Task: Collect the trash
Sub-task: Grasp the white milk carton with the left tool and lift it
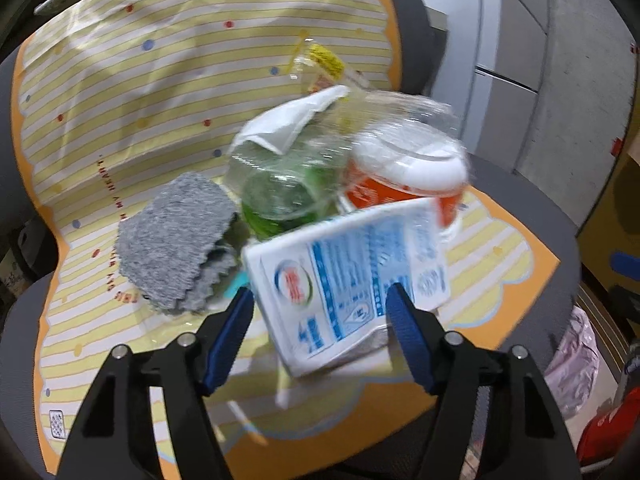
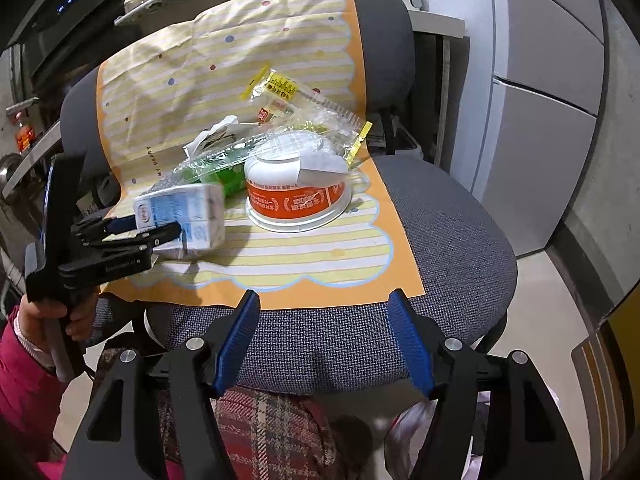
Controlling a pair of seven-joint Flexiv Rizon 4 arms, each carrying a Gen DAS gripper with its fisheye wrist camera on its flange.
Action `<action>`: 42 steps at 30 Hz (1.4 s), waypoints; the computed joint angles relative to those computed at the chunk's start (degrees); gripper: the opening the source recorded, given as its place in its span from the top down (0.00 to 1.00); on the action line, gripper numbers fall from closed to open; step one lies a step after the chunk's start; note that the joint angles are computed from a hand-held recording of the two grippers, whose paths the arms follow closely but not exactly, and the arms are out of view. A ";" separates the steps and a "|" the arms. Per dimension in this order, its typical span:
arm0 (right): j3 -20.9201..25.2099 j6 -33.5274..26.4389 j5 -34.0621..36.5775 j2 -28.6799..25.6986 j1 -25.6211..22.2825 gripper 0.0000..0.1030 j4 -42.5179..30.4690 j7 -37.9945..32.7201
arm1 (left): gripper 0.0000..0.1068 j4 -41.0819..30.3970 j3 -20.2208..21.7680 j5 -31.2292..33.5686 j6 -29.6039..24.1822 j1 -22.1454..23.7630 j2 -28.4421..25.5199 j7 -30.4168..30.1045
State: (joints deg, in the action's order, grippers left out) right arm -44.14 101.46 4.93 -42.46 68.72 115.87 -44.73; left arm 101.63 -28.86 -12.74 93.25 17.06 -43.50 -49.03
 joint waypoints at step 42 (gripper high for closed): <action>3.20 3.87 5.20 0.81 -2.26 0.28 2.24 -1.39 | 0.10 2.39 -1.48 -10.89 -8.25 -3.90 2.20 17.57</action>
